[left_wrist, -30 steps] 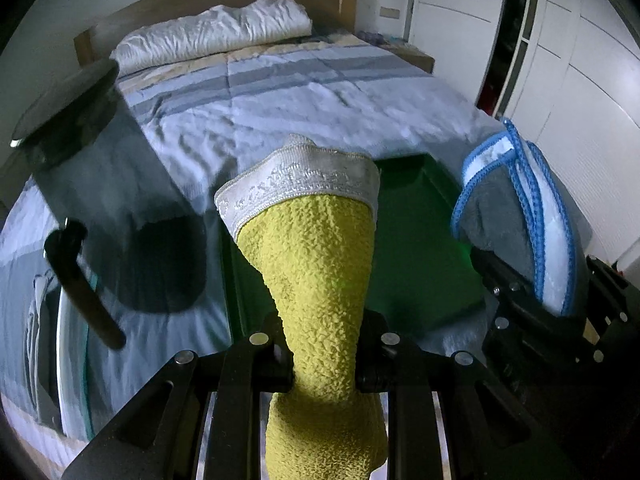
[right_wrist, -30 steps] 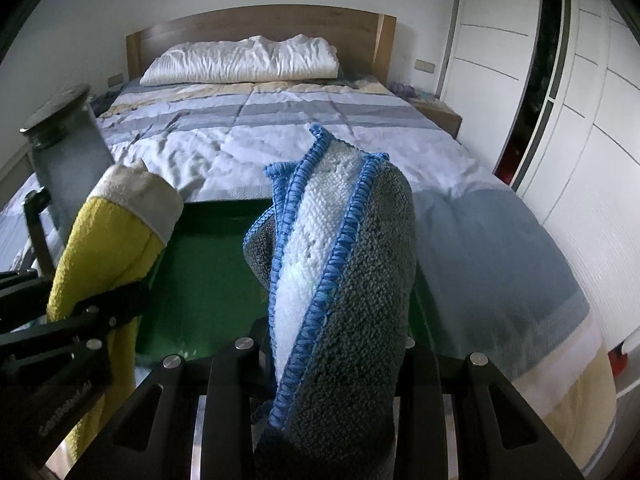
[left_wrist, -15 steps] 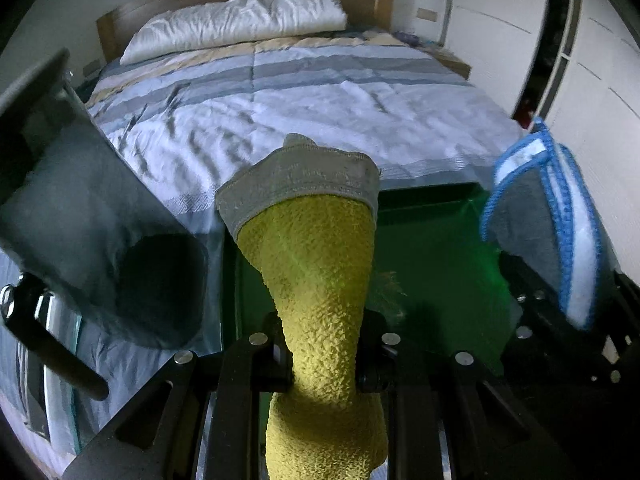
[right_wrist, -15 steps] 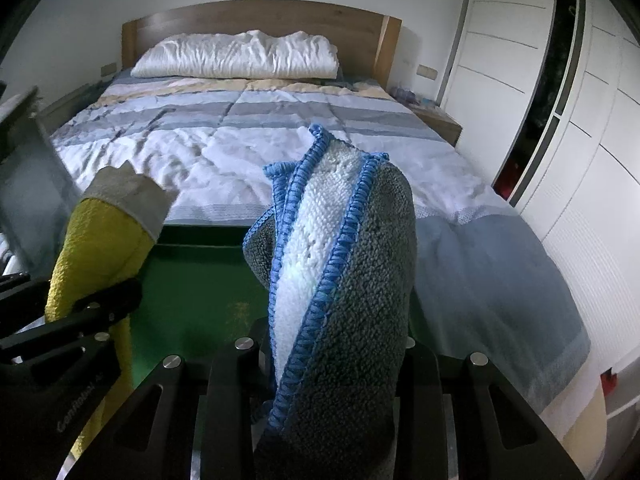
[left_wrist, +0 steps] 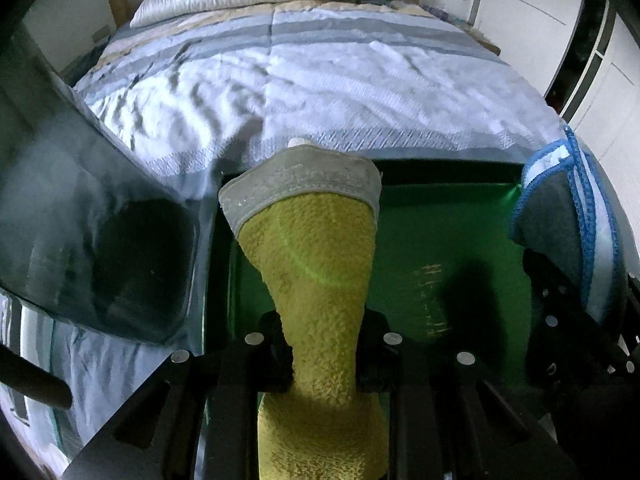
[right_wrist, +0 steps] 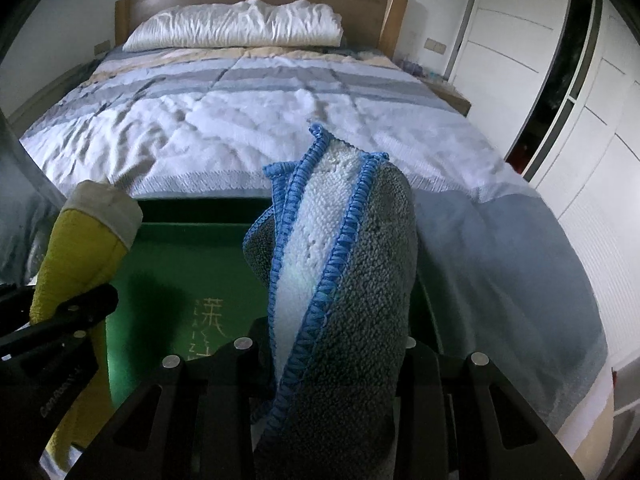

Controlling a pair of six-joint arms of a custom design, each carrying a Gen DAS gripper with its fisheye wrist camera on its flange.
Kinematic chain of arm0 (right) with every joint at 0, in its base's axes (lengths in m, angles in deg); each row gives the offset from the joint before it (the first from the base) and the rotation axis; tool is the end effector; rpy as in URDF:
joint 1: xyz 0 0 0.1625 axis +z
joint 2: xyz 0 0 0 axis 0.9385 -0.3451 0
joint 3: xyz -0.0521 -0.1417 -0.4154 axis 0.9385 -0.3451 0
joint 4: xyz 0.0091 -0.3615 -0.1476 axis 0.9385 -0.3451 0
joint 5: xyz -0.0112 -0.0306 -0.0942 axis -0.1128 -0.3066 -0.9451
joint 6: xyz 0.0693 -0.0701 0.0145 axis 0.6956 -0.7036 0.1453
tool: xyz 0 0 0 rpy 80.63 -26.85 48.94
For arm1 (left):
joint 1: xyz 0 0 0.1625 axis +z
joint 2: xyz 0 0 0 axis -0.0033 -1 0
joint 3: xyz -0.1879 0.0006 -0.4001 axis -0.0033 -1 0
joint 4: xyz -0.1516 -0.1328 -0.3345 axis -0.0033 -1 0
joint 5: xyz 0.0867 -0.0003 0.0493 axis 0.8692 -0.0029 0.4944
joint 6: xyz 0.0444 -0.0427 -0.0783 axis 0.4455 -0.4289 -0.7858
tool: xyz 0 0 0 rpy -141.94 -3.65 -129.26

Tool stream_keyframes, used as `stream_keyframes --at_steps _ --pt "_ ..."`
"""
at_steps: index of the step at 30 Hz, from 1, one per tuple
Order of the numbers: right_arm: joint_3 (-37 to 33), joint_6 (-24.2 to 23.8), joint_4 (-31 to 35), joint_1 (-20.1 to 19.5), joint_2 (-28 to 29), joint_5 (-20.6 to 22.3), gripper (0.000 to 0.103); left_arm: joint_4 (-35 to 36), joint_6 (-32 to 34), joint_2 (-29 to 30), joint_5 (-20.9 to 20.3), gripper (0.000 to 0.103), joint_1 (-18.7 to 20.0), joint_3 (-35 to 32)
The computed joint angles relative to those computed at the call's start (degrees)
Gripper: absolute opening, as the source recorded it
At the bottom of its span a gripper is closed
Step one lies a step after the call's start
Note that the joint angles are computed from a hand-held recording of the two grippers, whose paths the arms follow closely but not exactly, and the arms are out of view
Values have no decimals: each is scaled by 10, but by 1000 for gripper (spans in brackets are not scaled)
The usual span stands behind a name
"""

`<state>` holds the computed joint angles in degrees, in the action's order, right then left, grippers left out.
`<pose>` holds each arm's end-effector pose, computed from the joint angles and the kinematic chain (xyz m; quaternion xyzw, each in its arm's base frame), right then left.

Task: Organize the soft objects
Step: 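Lower the yellow towel and grey-blue cloth into the green tray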

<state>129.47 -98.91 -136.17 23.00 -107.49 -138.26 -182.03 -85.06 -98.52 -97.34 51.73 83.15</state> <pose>0.1326 -0.7376 0.1696 0.3767 -0.8343 0.2488 0.3164 -0.2580 -0.6741 0.0515 -0.0676 0.8712 -0.2801 0.3975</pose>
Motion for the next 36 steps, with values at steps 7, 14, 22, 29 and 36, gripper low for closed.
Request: stream_keyframes --at_steps 7,14,22,29,36 --pt "-35 -9 24 -6 18 -9 31 42 -26 7 -1 19 10 -17" --pt "-77 -30 36 -9 48 -40 31 80 -50 7 -6 22 20 -26" --pt "-113 -37 48 -9 68 -51 34 94 -52 10 -2 24 20 -35" --pt "-125 -42 55 -11 74 -54 35 92 -57 11 -2 25 21 -37" --pt "-132 -48 71 -14 73 -46 37 85 -59 12 -2 28 21 -35"
